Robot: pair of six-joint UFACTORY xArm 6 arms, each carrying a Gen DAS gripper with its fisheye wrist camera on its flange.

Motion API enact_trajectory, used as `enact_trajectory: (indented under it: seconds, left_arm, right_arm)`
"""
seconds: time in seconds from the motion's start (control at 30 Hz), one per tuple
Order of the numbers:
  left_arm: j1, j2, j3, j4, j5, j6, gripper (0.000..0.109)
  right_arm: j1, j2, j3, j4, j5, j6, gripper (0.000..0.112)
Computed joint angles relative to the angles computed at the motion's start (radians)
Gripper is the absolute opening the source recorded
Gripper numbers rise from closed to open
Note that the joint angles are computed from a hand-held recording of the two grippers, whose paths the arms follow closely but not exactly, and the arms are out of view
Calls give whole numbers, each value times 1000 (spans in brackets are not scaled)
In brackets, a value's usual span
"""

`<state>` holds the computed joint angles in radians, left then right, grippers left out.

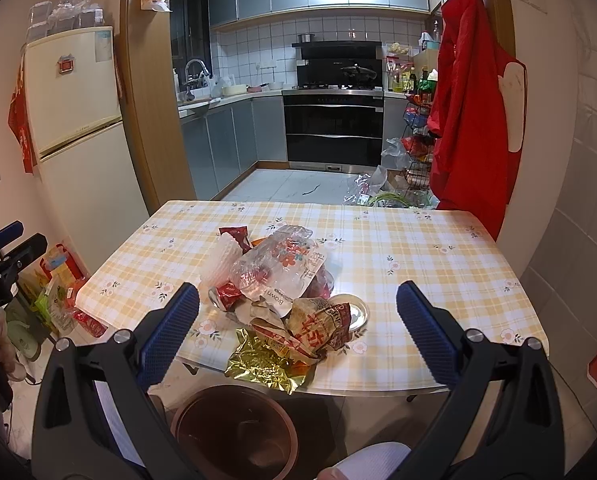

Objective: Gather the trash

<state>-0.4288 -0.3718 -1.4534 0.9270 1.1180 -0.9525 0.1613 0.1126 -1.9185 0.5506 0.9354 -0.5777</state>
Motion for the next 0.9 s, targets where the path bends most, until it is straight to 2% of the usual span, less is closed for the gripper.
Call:
enact_trajectory:
  seconds: [0.9]
  left_arm:
    - [-12,5,-7,1,16,-6,98]
  right_arm:
    - [-2,-5,16,8,-2,-3,97]
